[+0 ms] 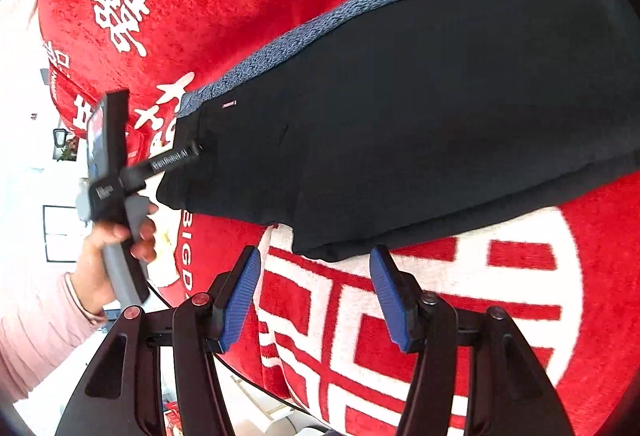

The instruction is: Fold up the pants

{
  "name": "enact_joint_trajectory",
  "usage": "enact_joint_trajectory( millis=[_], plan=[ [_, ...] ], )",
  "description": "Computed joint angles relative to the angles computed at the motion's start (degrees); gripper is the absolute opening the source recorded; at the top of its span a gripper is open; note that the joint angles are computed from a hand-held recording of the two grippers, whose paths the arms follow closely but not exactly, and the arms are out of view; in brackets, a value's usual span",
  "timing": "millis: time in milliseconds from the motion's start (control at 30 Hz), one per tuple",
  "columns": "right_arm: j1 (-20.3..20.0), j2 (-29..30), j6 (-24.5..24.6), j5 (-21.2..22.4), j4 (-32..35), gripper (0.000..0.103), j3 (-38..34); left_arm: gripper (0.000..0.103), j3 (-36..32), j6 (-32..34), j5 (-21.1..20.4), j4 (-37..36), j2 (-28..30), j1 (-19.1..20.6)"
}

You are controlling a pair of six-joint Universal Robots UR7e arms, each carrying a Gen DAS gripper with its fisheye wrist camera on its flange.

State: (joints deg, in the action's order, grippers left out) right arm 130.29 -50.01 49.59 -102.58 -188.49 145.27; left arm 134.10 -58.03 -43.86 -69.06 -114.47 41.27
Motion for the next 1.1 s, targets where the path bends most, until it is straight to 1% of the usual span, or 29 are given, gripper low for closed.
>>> enact_joint_trajectory(
  millis=[67,100,167,200,233,267,300,333,400,433,467,533,567,600,633,667,700,733,767,833,867,933,967,1033,1067,1100],
  plan=[
    [-0.3,1.7,0.0,0.0,-2.0,0.061,-0.6,0.1,0.3,0.7,0.3,-0.8,-0.3,0.1],
    [-0.8,2.7,0.2,0.2,-3.7,0.061,-0.5,0.101,0.6,2.1,1.0,-1.4,-0.5,0.6],
    [-2.0,4.5,1.5,0.6,-6.6,0.061,-0.3,0.103,1.1,3.5,1.8,-1.6,-0.9,0.4],
    [-2.6,5.3,2.7,0.5,-7.9,0.054,-0.3,0.103,1.1,4.5,1.9,-2.3,-1.1,0.9],
    [-3.3,5.6,4.0,0.3,-8.1,0.044,-0.5,0.103,0.9,4.5,1.2,-2.5,-1.0,0.8],
    [-4.1,5.3,5.0,0.6,-6.8,0.009,-0.7,0.103,0.6,5.3,1.2,-2.9,-0.8,1.5],
    [-5.0,5.2,5.8,1.6,-7.9,0.008,-0.4,0.103,0.3,5.6,1.1,-2.7,-0.4,1.6],
    [-4.4,4.0,5.4,1.5,-7.2,0.008,-0.7,0.103,0.0,5.8,1.1,-2.0,-0.1,1.2],
    [-0.7,1.0,2.1,-1.0,-1.0,0.007,-3.0,0.103,0.2,8.5,2.1,-1.6,-0.2,1.0],
    [0.8,0.1,1.6,-1.5,1.3,0.007,-3.8,0.103,0.5,9.1,2.1,-1.5,-0.4,0.3],
    [2.1,-0.2,2.4,-1.6,3.3,0.007,-4.2,0.103,1.0,10.2,2.4,-1.9,-1.0,0.0],
    [2.7,1.4,4.9,-2.0,5.1,0.007,-4.0,0.103,2.2,13.1,3.1,-4.0,-2.5,0.2],
    [2.4,2.6,6.0,-1.8,4.3,0.007,-3.5,0.103,2.5,13.8,3.2,-4.8,-3.0,0.5],
    [1.5,4.5,6.9,-0.7,1.3,0.007,-2.3,0.103,2.2,13.5,3.0,-4.6,-2.8,0.7],
    [0.8,5.3,7.1,0.5,-1.3,0.009,-1.2,0.103,1.7,12.3,2.7,-3.5,-2.3,0.4],
    [0.8,4.5,7.9,0.8,-1.5,0.02,-0.3,0.103,1.2,11.1,2.6,-2.1,-1.8,0.1],
    [1.1,2.8,8.5,0.5,0.2,0.036,0.1,0.103,0.5,9.2,2.3,0.2,-0.9,-0.7],
    [1.5,0.1,9.0,0.4,2.8,0.038,0.9,0.103,0.2,7.5,1.6,2.0,-0.5,-1.8],
    [2.0,-2.6,9.4,-0.3,6.0,0.04,1.3,0.103,0.1,6.6,0.5,2.9,-0.6,-3.1],
    [2.9,-9.4,10.2,-2.9,12.2,0.04,2.8,0.103,0.8,5.2,-3.5,2.8,-2.0,-7.5],
    [3.3,-14.4,11.7,-5.3,17.5,0.04,3.6,0.103,1.3,5.2,-5.4,2.3,-2.3,-9.6],
    [3.1,-21.3,14.1,-8.8,24.3,0.04,4.9,0.103,3.2,4.1,-9.1,0.7,-1.9,-15.2],
    [2.8,-25.4,15.8,-11.1,28.1,0.04,5.6,0.103,4.1,3.5,-10.6,-0.6,-1.2,-16.9],
    [1.8,-33.5,19.8,-15.5,36.2,0.04,7.1,0.103,6.0,3.0,-13.5,-5.2,1.0,-19.1],
    [0.6,-39.3,23.0,-18.2,42.2,0.04,8.0,0.103,6.9,2.6,-14.7,-7.6,2.6,-19.5],
    [0.0,-43.3,25.5,-20.0,46.3,0.04,8.4,0.103,7.6,2.2,-15.7,-9.3,3.8,-19.8]
  ],
)
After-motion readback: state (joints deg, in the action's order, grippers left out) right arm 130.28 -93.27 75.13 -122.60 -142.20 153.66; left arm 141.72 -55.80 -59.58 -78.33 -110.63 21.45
